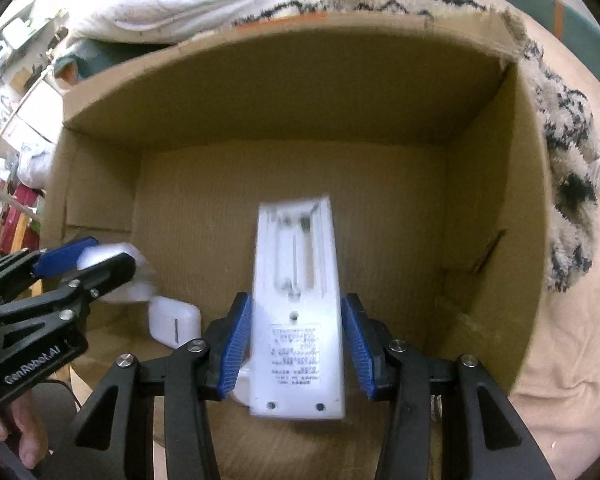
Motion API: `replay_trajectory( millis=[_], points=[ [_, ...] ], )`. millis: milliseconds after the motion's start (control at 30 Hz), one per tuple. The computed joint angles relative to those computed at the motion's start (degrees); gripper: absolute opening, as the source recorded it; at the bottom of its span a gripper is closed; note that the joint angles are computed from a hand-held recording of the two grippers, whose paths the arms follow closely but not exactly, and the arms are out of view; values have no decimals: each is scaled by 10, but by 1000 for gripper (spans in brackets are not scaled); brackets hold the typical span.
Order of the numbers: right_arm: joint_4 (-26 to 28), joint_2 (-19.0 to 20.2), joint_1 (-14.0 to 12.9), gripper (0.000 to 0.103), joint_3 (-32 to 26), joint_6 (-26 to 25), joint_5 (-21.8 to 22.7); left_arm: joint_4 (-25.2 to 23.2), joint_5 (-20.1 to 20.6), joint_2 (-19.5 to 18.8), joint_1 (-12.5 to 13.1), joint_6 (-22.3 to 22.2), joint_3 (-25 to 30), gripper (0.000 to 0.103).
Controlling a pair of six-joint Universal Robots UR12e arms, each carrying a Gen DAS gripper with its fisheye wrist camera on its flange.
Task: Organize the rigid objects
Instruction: 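Drop the plug and remote holder into the box, opening both tools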
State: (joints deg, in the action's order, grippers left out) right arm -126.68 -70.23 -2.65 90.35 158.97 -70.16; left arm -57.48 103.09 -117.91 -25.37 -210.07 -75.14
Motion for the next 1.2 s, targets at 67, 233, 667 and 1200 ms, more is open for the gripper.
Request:
replay_trajectory(
  millis=[67,233,667,1200],
  points=[
    [-5,-2,-2,55,2,1,8,9,11,1,-3,7,-1,46],
    [-5,-5,-9,65,2,8,37,6,33,-2,-9,17,6,70],
    [-46,-6,-13,82,8,26,75,2,43,0,-6,-7,9,79],
    [-126,-25,-31,103,25,79,123,40,25,21,-4,-19,-12,84]
  ],
)
